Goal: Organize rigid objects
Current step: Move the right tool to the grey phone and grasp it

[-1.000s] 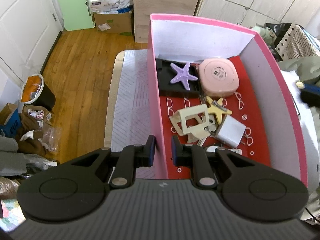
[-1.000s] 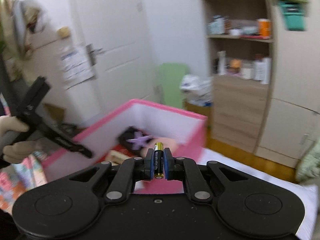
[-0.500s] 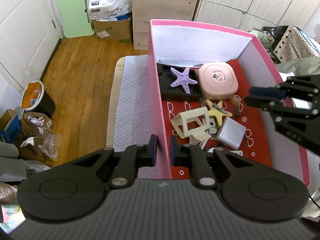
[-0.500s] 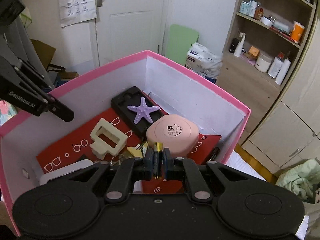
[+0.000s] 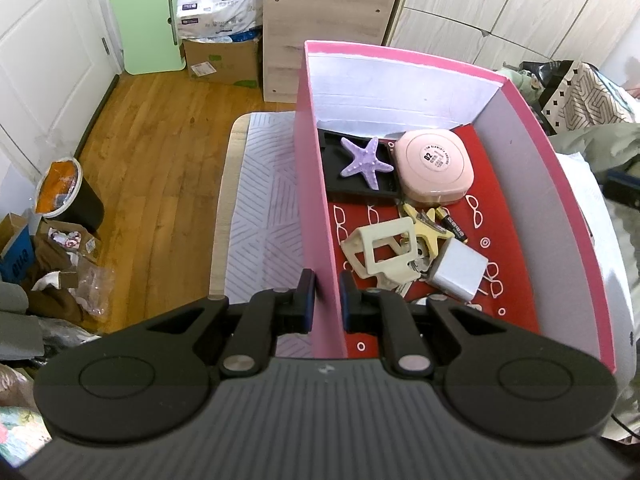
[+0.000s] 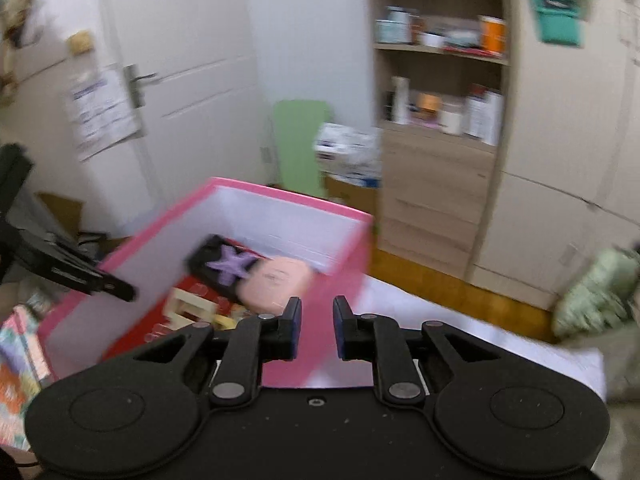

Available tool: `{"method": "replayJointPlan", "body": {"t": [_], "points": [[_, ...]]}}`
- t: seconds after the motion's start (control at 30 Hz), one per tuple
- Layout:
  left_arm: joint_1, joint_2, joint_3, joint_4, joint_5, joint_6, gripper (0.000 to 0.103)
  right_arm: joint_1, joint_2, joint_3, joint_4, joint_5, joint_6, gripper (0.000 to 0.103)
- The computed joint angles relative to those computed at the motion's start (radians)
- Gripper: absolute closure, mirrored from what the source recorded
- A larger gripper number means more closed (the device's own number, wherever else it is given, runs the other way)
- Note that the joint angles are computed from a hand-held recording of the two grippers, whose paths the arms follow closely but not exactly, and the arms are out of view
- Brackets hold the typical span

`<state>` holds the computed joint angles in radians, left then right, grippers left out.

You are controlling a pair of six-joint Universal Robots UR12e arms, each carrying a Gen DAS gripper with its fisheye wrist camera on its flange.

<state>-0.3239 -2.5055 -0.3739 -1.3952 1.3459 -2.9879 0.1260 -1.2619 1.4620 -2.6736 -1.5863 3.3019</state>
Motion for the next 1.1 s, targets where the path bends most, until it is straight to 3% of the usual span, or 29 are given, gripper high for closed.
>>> {"method": "replayJointPlan", "body": {"t": [0.17,0.47,0.83,0.93,1.1], "points": [[-0.007,0.001,-0.002,0.007,0.022,0.006,0.091,-0.033,-0.050,0.082,0.019,-0.022,0.085,0.081],[-0.007,-0.005,0.010,-0.005,0.024,-0.018,0.091,-0.057,-0.060,0.156,0.030,-0.090,0.126,0.063],[-0.007,-0.006,0.012,-0.008,0.024,0.005,0.091,-0.073,-0.036,0.165,0.025,-0.077,0.116,0.037],[-0.008,-0.009,0.020,-0.013,0.028,0.011,0.091,-0.080,-0.027,0.152,0.061,-0.055,0.125,0.031],[-0.008,-0.009,0.020,-0.010,0.029,0.010,0.091,-0.083,-0.010,0.131,0.100,-0.077,0.144,0.029]]}}
